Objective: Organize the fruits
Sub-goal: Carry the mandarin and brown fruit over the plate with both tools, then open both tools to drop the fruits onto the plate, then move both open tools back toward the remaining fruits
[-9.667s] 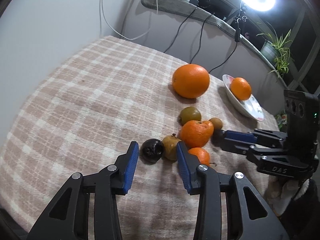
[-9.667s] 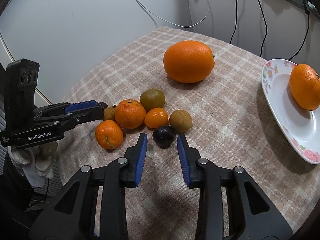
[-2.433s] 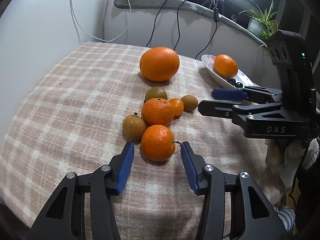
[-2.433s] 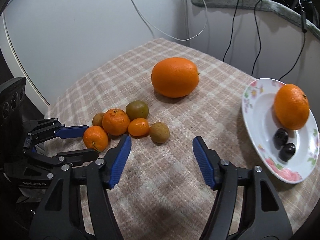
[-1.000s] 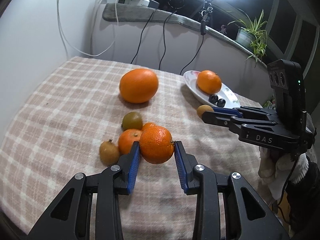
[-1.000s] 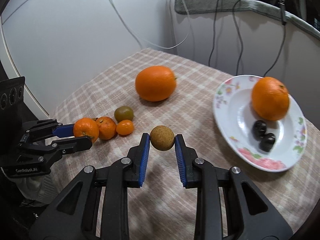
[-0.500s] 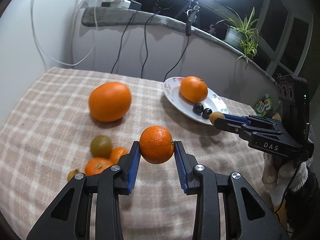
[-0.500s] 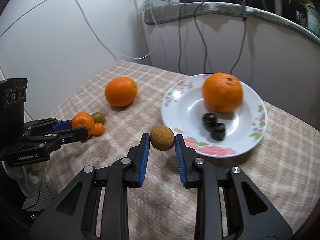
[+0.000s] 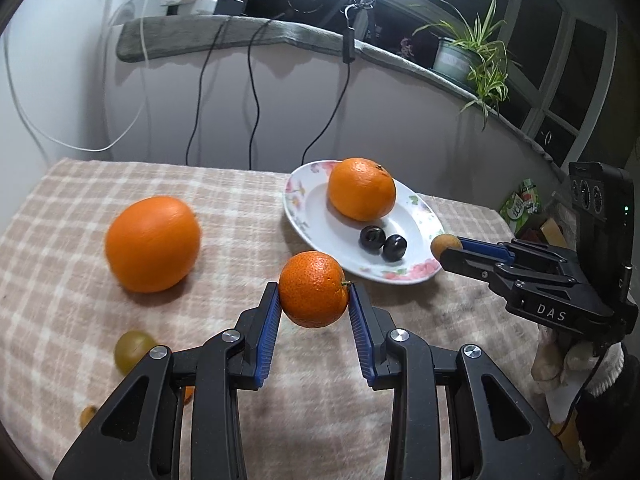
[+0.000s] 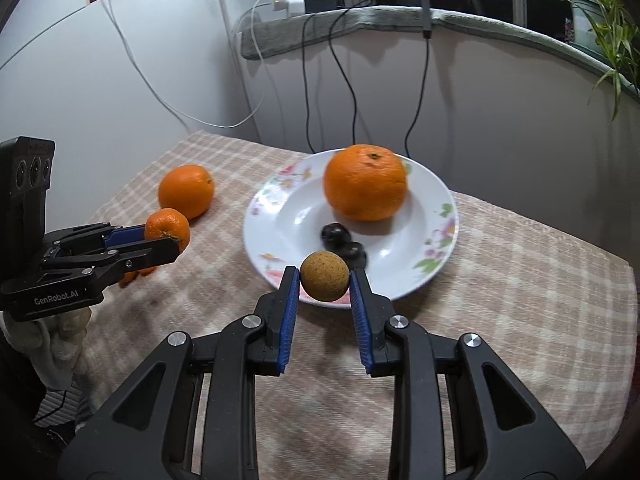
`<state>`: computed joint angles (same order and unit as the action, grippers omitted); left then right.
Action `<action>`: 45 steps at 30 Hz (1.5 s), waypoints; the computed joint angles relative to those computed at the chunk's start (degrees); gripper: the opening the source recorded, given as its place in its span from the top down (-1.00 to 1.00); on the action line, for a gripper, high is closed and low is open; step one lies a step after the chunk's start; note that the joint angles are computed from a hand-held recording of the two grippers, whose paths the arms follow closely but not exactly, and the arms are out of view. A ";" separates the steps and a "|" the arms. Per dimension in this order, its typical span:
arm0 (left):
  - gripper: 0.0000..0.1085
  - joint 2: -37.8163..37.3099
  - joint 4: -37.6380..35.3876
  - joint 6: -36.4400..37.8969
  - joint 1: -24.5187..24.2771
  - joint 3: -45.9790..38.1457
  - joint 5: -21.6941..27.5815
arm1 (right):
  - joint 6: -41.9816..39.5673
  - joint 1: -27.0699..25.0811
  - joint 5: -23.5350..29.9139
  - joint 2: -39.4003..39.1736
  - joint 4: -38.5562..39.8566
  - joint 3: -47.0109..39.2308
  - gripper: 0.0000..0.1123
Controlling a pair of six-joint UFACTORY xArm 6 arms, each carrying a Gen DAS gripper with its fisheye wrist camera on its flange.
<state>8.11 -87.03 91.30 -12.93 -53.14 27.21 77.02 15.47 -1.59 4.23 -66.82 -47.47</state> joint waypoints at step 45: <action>-0.26 5.76 4.15 -3.45 -5.44 -6.76 -4.99 | 8.63 -1.58 3.02 2.46 -10.42 -3.53 -0.35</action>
<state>13.86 -82.88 87.86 -18.37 -59.90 22.22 85.65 13.89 1.43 6.69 -77.24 -51.00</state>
